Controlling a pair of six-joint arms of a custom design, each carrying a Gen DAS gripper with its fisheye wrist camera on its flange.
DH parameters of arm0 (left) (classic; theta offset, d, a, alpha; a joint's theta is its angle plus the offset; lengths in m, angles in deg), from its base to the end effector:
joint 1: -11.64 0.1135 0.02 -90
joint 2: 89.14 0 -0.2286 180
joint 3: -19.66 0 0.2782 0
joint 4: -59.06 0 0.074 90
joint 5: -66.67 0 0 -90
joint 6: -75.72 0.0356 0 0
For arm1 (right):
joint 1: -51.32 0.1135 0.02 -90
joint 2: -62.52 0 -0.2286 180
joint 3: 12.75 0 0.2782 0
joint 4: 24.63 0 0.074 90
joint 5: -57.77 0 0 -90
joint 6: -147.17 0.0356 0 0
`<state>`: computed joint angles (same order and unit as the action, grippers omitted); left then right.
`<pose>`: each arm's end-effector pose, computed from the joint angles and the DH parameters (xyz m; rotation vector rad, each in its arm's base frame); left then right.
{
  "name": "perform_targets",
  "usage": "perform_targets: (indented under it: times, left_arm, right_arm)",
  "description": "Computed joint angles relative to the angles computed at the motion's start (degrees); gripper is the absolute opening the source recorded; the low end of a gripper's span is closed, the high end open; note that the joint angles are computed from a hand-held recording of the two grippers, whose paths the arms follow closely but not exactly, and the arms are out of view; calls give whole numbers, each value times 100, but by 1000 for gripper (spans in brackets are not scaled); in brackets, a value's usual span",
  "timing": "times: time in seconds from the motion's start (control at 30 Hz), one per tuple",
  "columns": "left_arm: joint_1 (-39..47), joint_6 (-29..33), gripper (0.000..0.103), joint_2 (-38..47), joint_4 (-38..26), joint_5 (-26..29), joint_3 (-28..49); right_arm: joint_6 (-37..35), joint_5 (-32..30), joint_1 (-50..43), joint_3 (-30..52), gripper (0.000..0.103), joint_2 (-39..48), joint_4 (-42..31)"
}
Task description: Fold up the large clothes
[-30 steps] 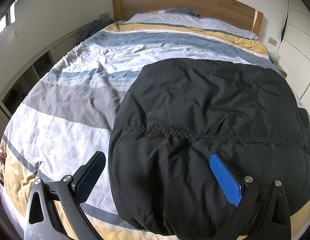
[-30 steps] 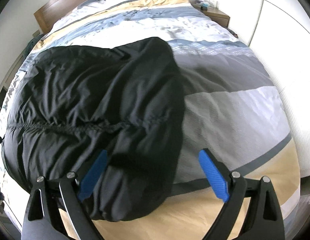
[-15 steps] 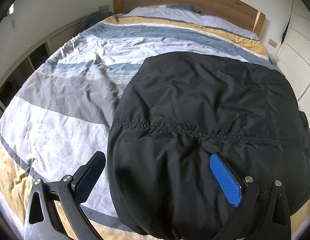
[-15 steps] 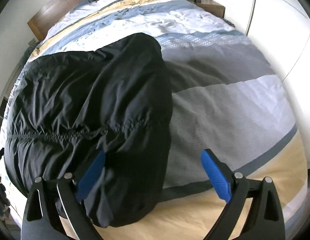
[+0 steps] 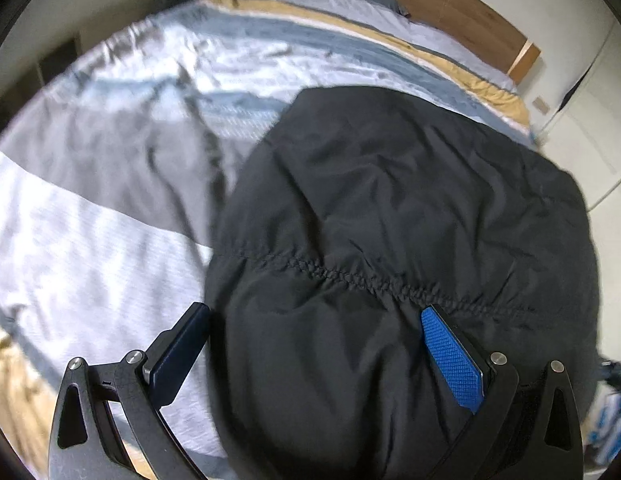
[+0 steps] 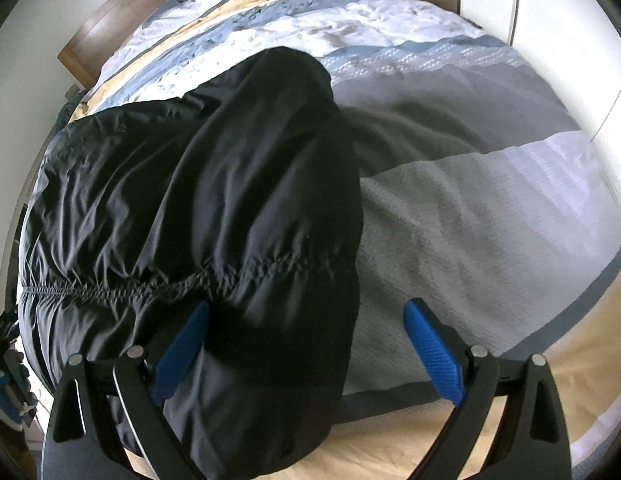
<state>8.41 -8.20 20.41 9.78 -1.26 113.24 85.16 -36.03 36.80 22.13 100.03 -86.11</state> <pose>0.4073 -0.0364 0.1552 0.3291 2.6406 -0.5038 0.1597 -0.0389 0.1414 0.9582 2.5201 0.1615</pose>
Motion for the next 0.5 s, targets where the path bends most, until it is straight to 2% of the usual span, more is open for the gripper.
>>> perform_targets:
  times: [0.03, 0.1, 0.23, 0.33, 0.5]
  left_arm:
    - [95, 88, 103, 358, -293, 361, 354]
    - [221, 205, 102, 867, -661, 732, 850]
    - [364, 473, 102, 1731, -1366, 1250, 1786]
    - [415, 802, 102, 2442, -2022, 1464, 2641]
    - [493, 1252, 102, 3993, -3557, 2152, 4520]
  right_arm:
    - [-48, -118, -91, -32, 102, 68, 96]
    - [-172, -347, -255, -77, 103, 243, 295]
    - [-512, -861, -622, -175, 103, 676, 742]
    - [-772, -1489, -1085, -257, 103, 1109, 1128]
    - [-1128, -2734, -1734, -100, 103, 2792, 2077]
